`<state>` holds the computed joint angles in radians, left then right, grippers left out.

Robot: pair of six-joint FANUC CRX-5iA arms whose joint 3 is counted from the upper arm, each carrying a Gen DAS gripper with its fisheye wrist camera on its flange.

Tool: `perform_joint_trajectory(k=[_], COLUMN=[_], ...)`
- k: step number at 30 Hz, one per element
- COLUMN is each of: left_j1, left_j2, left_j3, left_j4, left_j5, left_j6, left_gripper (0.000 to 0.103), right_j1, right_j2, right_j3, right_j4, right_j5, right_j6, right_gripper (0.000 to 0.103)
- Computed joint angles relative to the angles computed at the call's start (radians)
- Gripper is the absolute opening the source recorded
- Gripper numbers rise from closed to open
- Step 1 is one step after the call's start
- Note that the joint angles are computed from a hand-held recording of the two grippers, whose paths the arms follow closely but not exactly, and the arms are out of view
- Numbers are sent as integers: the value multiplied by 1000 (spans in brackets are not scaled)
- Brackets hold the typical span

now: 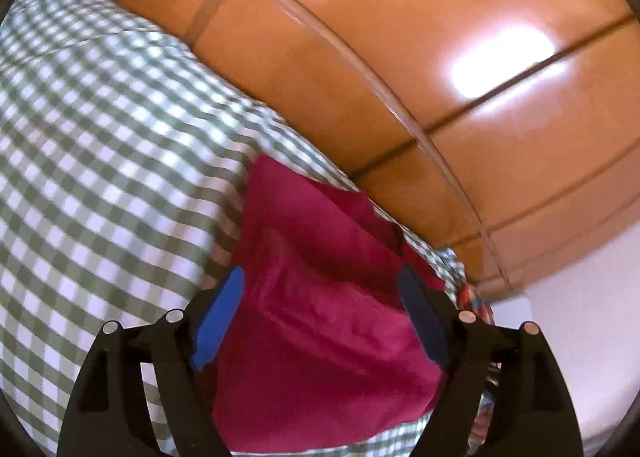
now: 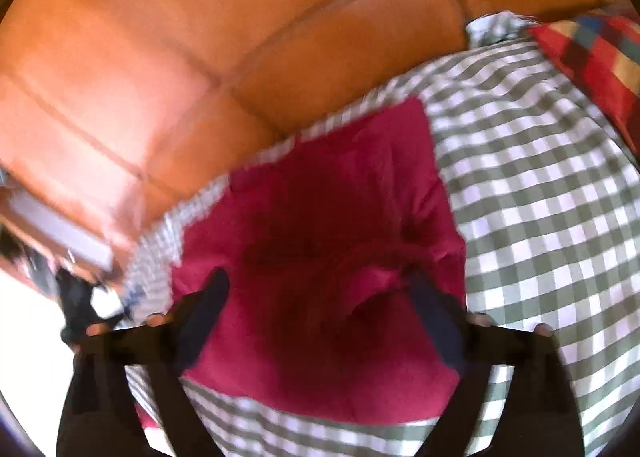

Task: Fold small clothes

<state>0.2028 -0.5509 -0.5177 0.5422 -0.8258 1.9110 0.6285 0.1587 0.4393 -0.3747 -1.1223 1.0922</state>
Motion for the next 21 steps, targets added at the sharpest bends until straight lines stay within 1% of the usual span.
perform_joint_trajectory(k=[1,2,3,4,5,6,7,8,9,10,11,12,13,14,16,17,19,21], left_j1=[12,26,37,40,35,15,-8,-31,-59,-81,-106,-129,-148,-168,-192,-197,-213,-246], left_j2=[-18,-41,-60,-78,-109,-127,-144,-156,-161,-161,-160,-157,-149,-142,-123,-112,-87,-68], left_j3=[-18,-39,-56,-72,-95,-105,-117,-128,-134,-134,-135,-135,-133,-126,-112,-107,-85,-50], left_j4=[3,-5,-10,-18,-37,-66,-88,-104,-126,-144,-167,-186,-204,-225,-250,-257,-286,-338], left_j5=[-4,-25,-46,-64,-91,-105,-113,-120,-127,-130,-130,-124,-115,-106,-88,-85,-90,-105], left_j6=[-3,2,-3,-12,-38,-44,-48,-52,-48,-40,-29,-17,-2,18,40,47,76,126], left_gripper=[78,78,76,70,68,66,62,59,54,48,45,40,38,37,29,26,9,8], right_j1=[-6,-12,-14,-7,2,10,15,27,47,57,70,76,84,94,101,101,120,140], right_j2=[-13,-28,-45,-70,-88,-110,-123,-137,-151,-157,-156,-153,-150,-155,-157,-159,-164,-167], right_j3=[-14,-32,-54,-89,-115,-149,-173,-198,-231,-249,-261,-265,-276,-291,-299,-300,-303,-300], right_j4=[-4,-7,-1,27,48,64,73,89,119,131,143,143,151,168,170,169,200,234], right_j5=[5,7,9,9,4,-11,-19,-26,-32,-37,-45,-49,-43,-31,-5,2,6,-3], right_j6=[-2,-3,-2,-2,3,14,19,16,12,17,16,16,9,0,-10,-13,-17,-15], right_gripper=[91,91,91,91,91,91,91,91,89,81,74,57,51,48,33,30,23,21])
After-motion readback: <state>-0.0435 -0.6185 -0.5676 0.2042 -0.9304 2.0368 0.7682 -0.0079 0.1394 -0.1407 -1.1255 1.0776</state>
